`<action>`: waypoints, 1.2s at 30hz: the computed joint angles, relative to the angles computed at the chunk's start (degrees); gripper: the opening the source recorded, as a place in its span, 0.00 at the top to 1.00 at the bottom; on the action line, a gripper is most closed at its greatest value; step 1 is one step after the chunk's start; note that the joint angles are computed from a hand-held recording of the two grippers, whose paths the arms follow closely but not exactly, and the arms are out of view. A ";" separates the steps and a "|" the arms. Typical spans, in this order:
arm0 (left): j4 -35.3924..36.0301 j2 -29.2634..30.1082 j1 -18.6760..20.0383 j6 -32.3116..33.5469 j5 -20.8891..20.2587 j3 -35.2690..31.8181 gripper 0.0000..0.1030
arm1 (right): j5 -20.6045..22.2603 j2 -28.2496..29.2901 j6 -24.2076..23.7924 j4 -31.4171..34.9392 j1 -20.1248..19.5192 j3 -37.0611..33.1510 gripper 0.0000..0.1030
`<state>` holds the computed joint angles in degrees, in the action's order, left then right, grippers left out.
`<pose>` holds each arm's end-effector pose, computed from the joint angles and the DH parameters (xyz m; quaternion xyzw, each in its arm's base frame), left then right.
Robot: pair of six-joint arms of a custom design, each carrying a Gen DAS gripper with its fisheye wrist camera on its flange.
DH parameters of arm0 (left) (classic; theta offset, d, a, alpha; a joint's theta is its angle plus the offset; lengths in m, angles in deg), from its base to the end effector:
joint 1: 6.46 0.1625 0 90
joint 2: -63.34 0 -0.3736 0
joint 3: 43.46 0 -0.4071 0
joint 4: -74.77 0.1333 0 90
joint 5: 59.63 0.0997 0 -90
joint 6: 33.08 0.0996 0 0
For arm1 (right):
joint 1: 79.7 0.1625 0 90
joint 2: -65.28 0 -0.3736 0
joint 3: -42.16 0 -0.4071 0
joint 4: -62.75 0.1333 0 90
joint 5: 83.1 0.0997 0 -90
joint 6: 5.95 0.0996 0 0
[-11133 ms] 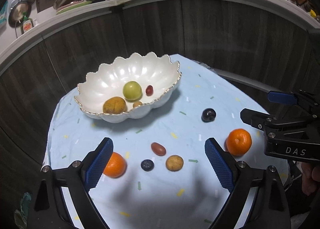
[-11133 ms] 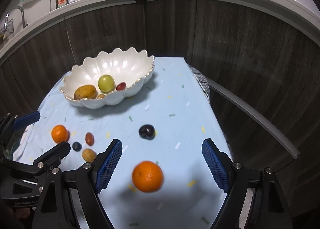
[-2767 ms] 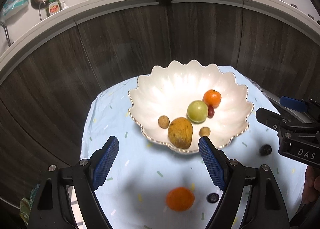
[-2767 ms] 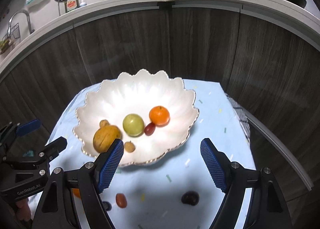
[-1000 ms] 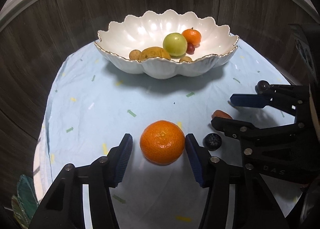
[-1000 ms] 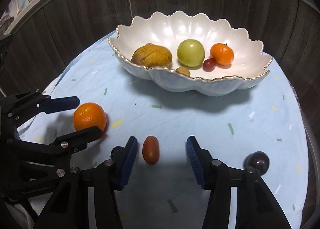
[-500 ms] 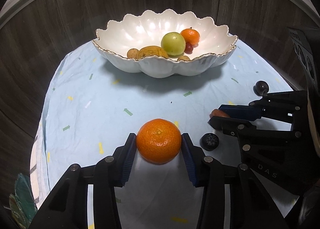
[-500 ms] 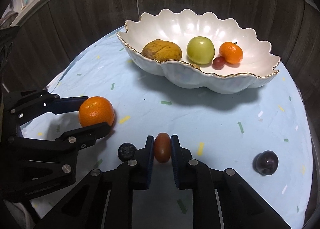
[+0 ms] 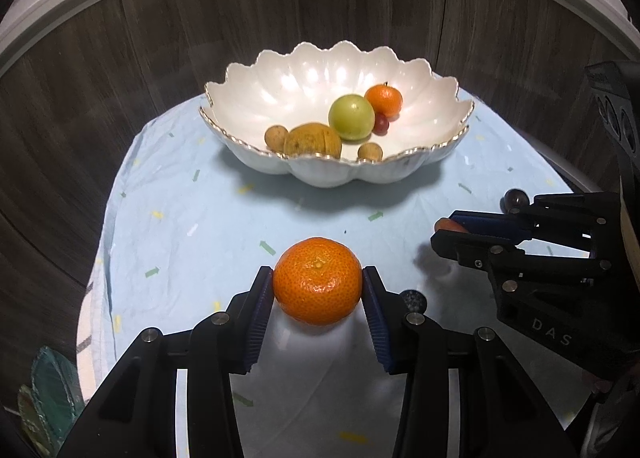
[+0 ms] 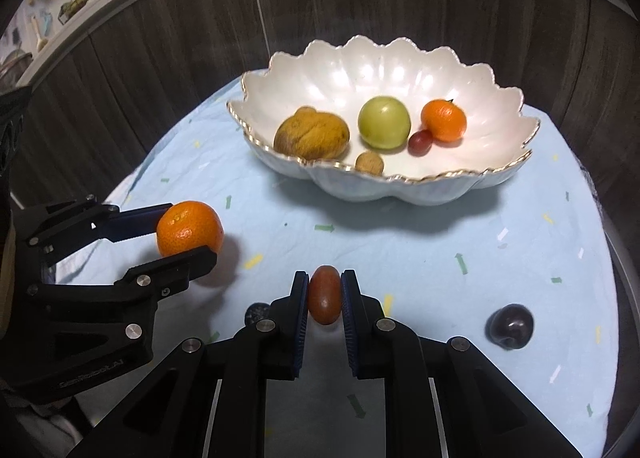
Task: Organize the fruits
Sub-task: 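Carry the orange with the left gripper while the right gripper carries the red date over the bowl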
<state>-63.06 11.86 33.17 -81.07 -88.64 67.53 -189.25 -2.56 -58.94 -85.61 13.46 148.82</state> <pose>-0.2654 -0.5059 0.0365 0.0694 0.8559 -0.3247 0.3963 0.1376 -0.5773 0.1965 0.4382 -0.8721 0.0941 0.1963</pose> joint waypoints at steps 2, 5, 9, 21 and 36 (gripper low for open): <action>0.54 -0.11 -0.17 -0.31 0.16 -0.41 0.58 | 0.28 -0.31 0.41 0.24 0.22 -0.27 0.83; 1.38 -0.41 -0.49 -0.82 0.42 -0.93 0.58 | 0.69 -0.68 1.04 0.66 0.61 -0.82 0.83; 2.77 -0.60 -0.87 -1.50 1.03 -1.81 0.58 | 1.39 -1.06 1.59 0.79 1.17 -1.53 0.83; 5.39 -0.62 -0.90 -2.08 2.31 -5.31 0.58 | 1.91 0.39 3.54 -0.27 2.65 -5.88 0.83; 4.20 0.75 0.69 3.18 5.33 -10.65 0.58 | 2.72 4.90 4.84 -2.03 4.19 -12.84 0.83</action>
<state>-58.85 12.60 33.86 -77.89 -83.31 56.88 -186.53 2.34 -54.10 -87.64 17.66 135.99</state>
